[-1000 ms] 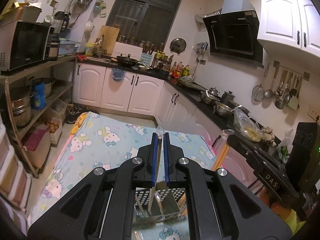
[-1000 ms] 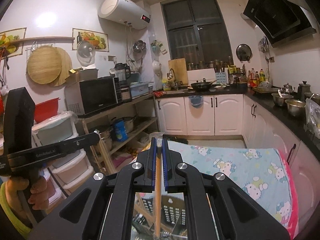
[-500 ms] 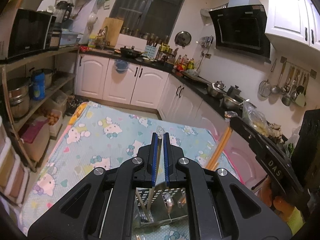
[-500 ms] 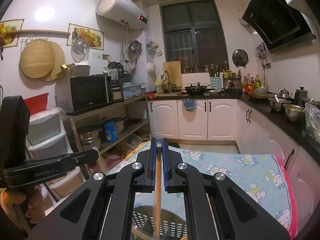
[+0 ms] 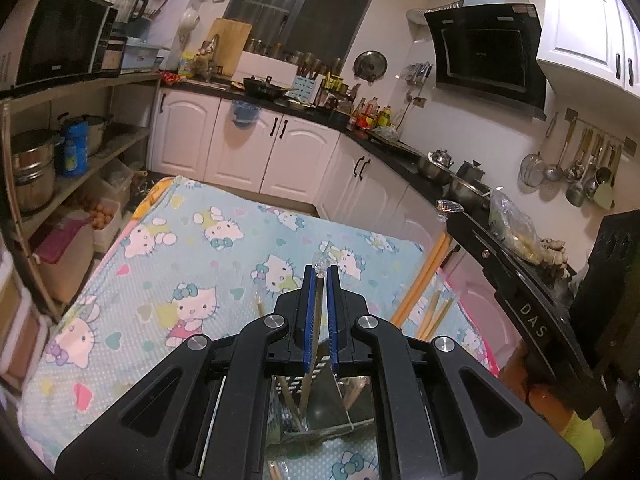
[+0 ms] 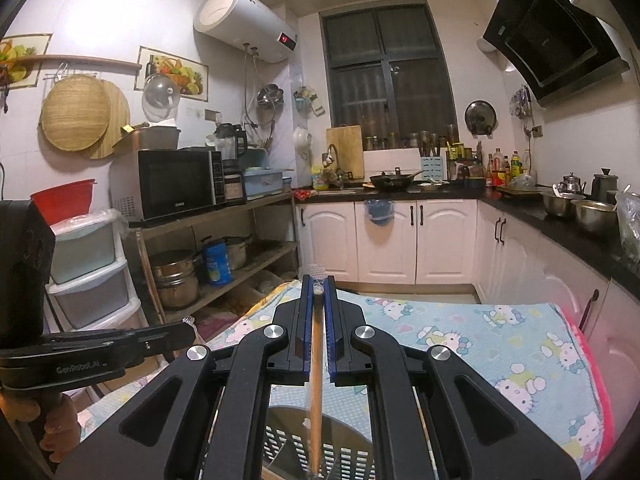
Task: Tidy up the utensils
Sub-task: 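Lower the chopsticks into the basket slots with both grippers, then open the left gripper in the basket while the right gripper releases its chopstick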
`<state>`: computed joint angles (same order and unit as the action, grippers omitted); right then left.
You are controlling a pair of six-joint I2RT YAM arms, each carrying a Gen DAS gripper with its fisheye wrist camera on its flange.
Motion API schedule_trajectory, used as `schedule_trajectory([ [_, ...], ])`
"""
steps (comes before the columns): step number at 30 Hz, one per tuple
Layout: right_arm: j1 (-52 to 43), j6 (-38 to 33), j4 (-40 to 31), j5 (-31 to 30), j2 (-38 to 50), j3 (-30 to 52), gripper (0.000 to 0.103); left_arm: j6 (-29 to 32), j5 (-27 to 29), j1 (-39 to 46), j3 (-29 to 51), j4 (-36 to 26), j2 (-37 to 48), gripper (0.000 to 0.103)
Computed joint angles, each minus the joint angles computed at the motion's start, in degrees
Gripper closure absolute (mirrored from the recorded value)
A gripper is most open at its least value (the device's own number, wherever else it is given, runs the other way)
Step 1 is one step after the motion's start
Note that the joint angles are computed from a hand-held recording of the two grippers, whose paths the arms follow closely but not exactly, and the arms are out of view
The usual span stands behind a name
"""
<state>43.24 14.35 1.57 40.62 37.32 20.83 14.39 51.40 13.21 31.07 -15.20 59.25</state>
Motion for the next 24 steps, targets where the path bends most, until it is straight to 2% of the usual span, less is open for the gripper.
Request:
schedule_trajectory([
  [9, -2.7, 2.5, 5.7, -3.7, 0.8, -4.9, 0.097, 1.1, -0.3, 0.2, -2.5, 0.8, 0.4, 0.101],
  [16, -1.7, 6.4, 1.6, -2.6, -3.1, -7.5, 0.097, 2.1, -0.4, 1.2, -3.7, 1.3, 0.7, 0.101],
  [24, 0.7, 11.4, -8.0, -0.8, -10.7, -9.3, 0.097, 4.3, 1.0, 3.8, -4.2, -0.7, 0.4, 0.101],
])
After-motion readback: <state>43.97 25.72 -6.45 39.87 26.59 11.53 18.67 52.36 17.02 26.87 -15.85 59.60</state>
